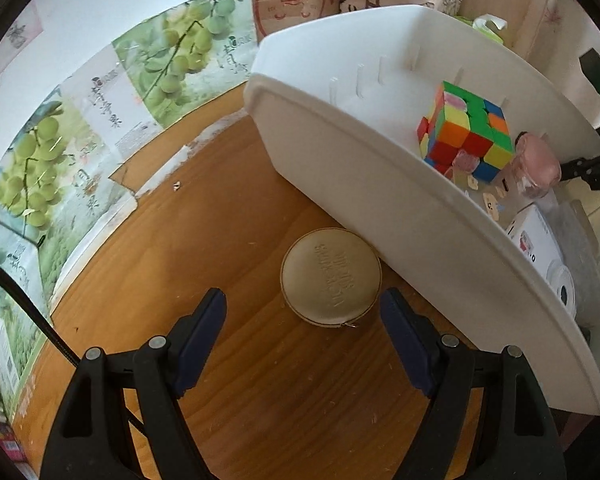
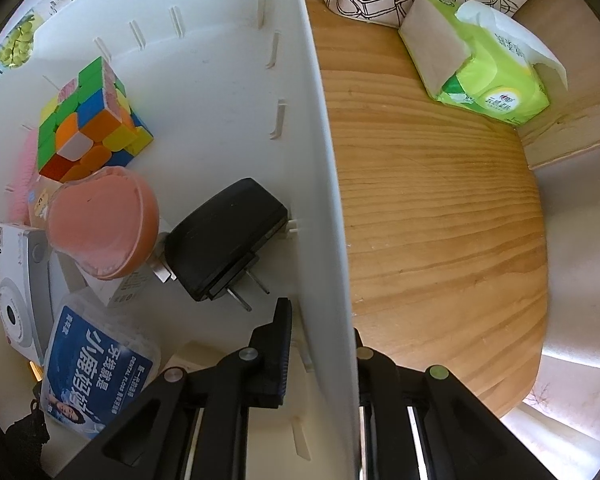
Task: Organize rigid objects
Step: 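Move the left tool to the round beige tin, then grasp the round beige tin with the left tool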
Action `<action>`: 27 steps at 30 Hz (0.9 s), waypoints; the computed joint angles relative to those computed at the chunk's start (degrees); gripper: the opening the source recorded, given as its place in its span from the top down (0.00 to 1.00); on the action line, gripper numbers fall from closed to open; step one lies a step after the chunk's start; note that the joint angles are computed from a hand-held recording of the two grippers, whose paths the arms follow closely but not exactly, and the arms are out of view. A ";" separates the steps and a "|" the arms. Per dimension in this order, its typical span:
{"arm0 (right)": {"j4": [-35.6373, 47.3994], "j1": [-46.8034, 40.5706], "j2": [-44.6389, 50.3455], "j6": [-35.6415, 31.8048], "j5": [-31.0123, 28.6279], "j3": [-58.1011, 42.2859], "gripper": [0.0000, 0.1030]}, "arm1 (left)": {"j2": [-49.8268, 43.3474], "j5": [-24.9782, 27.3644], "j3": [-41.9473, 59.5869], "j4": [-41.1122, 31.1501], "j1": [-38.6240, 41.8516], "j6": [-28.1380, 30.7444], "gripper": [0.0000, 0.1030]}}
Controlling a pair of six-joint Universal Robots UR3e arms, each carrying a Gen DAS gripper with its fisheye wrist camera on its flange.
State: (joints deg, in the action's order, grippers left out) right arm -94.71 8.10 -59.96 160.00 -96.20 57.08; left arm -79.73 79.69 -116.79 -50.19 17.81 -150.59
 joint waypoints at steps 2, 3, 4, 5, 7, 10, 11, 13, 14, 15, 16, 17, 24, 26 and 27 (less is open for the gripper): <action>0.38 0.23 0.22 0.18 -0.28 -0.51 0.84 | -0.44 -0.17 -0.46 0.81 -0.12 0.61 0.21; 0.55 0.29 0.27 0.25 -0.34 -0.70 0.84 | -0.81 -0.12 -0.46 1.01 -0.26 0.86 0.21; 0.78 0.35 0.39 0.37 -0.40 -1.00 0.84 | -1.34 -0.20 -0.19 0.96 -0.37 1.12 0.21; 1.05 0.47 0.54 0.53 -0.50 -1.39 0.84 | -1.82 -0.13 -0.05 1.02 -0.53 1.35 0.21; 1.48 0.65 0.83 0.74 -0.73 -2.06 0.84 | -2.33 -0.03 -0.23 1.64 -0.74 1.91 0.21; 2.14 0.81 1.11 1.01 -0.97 -2.94 0.84 | -2.84 -0.75 -0.39 2.43 -0.59 3.02 0.21; 2.33 0.86 1.20 1.10 -1.02 -3.20 0.84 | -2.94 -0.87 -0.49 2.73 -0.59 3.24 0.21; 2.59 0.86 1.24 1.24 -1.06 -3.47 0.84 | -3.10 -1.27 -0.72 3.42 -0.52 3.92 0.21; 2.68 0.84 1.25 1.30 -1.06 -3.55 0.84 | -3.48 -1.61 -0.68 3.82 -0.36 4.54 0.21; 2.74 0.84 1.26 1.37 -1.09 -3.61 0.84 | -3.61 -1.98 -0.71 4.05 -0.26 5.03 0.21; 2.88 0.82 1.31 1.42 -1.11 -3.80 0.84 | -3.80 -2.39 -0.67 4.28 -0.15 5.50 0.20; 2.84 0.80 1.29 1.47 -1.13 -3.72 0.84 | -4.50 -2.48 -0.45 4.99 -0.35 5.63 0.20; 3.21 0.87 1.53 1.84 -1.36 -4.29 0.83 | -5.04 -6.22 -0.42 4.94 1.78 6.71 0.35; 3.28 0.91 1.58 1.89 -1.41 -4.40 0.83 | -4.35 -6.64 -0.95 5.18 2.10 6.89 0.43; 3.34 0.92 1.57 1.88 -1.43 -4.48 0.83 | -4.33 -6.17 -1.12 5.75 1.76 6.60 0.43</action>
State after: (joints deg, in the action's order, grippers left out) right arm -91.37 9.02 -58.38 161.88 -97.64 52.60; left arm -84.06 73.51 -117.91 -44.44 19.57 -144.00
